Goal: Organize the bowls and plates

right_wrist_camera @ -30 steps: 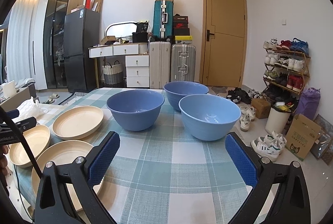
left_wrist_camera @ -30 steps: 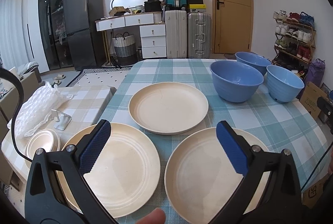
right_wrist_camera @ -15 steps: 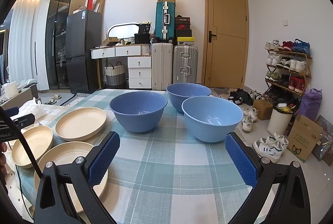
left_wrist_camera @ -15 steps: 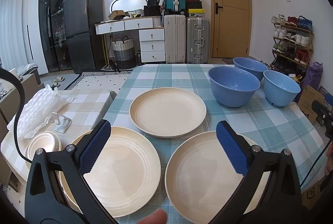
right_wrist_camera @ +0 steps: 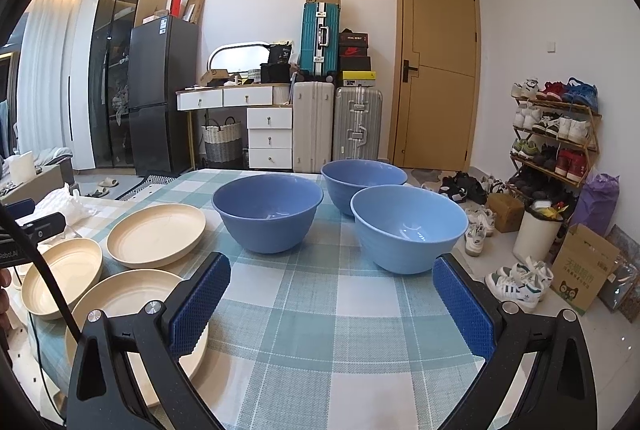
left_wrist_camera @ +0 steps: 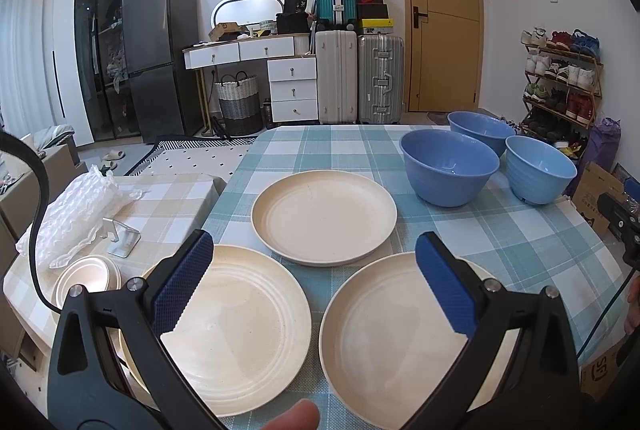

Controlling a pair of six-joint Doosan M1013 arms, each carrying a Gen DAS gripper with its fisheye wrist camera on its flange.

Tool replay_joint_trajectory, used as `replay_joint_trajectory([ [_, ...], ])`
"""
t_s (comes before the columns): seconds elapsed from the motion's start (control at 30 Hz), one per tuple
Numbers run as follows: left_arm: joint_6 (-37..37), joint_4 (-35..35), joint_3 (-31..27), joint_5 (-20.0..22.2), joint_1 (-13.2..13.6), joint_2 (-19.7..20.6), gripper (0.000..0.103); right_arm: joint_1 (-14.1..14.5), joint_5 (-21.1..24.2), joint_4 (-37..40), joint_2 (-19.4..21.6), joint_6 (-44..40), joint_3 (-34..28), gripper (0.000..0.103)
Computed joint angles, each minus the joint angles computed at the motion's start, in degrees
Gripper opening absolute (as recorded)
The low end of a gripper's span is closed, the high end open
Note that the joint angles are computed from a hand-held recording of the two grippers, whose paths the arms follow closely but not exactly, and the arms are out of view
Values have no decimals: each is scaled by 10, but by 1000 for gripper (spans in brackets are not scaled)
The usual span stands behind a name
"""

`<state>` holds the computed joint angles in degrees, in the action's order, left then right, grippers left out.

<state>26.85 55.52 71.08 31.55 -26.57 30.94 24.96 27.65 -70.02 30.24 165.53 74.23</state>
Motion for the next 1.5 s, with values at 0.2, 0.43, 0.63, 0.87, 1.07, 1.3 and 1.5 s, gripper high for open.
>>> replay_joint_trajectory([
  [0.2, 2, -2, 1, -1, 1, 0, 101, 1, 4, -11, -3, 12, 3, 103],
  [0.43, 1, -2, 0, 0, 0, 0, 101, 3, 7, -14, -4, 14, 5, 103],
  [0.63, 2, -2, 0, 1, 0, 0, 101, 3, 14, -17, -6, 19, 6, 103],
  [0.87, 1, -1, -1, 2, -1, 0, 101, 2, 15, -18, -6, 19, 7, 103],
  [1.07, 1, -1, -1, 2, -1, 0, 101, 2, 3, -15, -5, 10, 4, 103],
  [1.3, -6, 6, 1, 8, 1, -4, 101, 3, -18, 4, 0, -20, -10, 103],
  [1.5, -18, 13, 8, 8, 5, -10, 101, 6, -32, 30, 6, -54, -22, 103],
])
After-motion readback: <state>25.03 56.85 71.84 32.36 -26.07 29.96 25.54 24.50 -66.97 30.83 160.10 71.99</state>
